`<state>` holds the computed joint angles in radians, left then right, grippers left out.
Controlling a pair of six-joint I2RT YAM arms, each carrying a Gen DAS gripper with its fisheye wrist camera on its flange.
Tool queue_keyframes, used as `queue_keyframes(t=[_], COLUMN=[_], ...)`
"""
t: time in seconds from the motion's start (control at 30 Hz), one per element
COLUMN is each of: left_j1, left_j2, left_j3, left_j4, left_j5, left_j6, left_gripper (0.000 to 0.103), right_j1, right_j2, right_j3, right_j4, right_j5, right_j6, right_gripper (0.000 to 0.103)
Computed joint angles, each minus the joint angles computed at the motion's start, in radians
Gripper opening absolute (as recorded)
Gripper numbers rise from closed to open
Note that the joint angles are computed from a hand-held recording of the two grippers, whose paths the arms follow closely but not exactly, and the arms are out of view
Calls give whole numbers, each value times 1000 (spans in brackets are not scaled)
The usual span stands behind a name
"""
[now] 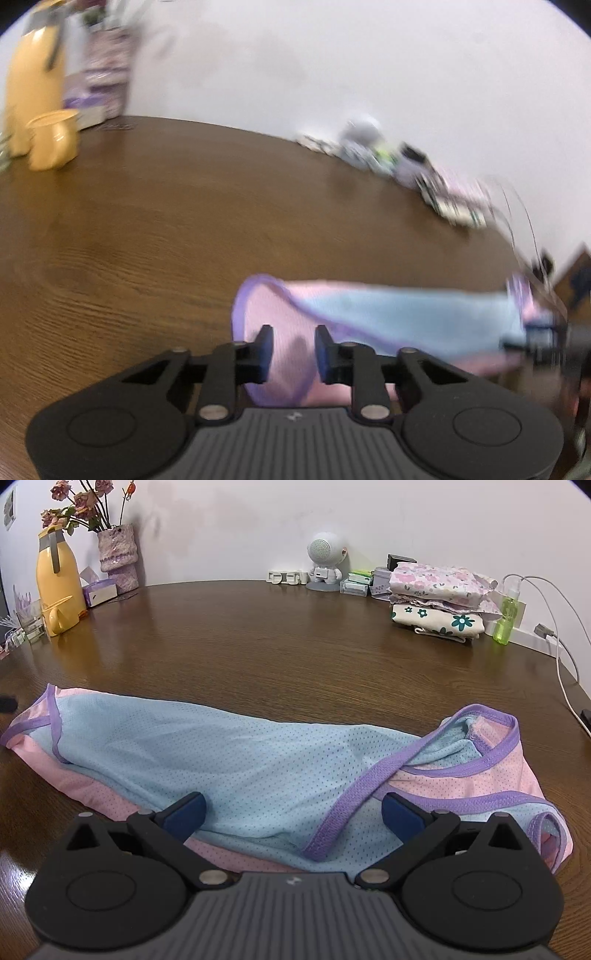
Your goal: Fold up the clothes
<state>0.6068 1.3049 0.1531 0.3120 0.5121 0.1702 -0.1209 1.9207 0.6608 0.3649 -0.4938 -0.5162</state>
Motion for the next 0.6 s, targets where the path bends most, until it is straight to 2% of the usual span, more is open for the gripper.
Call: queue_keyframes(t=[0.03,0.17,0.33,0.43,0.47,0.5,0.53,0.6], left_j1=[2,13,63,104,114,123,126,122], left_j2=[26,124,176,184,172,154,118,20], left_j3=[9,57,157,200,201,199,181,133], left_j4=[-2,-14,-136,-208,-220,-227,-219,-196], left_j5=[7,17,36,47,53,60,70,82], left_j6=[27,121,181,169,148,122,95,42], left_gripper=[13,9,9,11,15,27,44,61], right_j1=[-1,-3,-7,-10,-12,-14,-16,-19], right_j2=[1,5,7,14,17,20,23,26], right_j3=[-1,-11,-11,-18,-23,-28,-33,-39], right_j4=[5,28,32,55,69,82,96,111], right_j5=[-1,-5,-9,-17,-21,-24,-29,-34], right_j6=[1,6,4,5,7,8,9,9], right_gripper=[102,102,102,102,102,102,102,102])
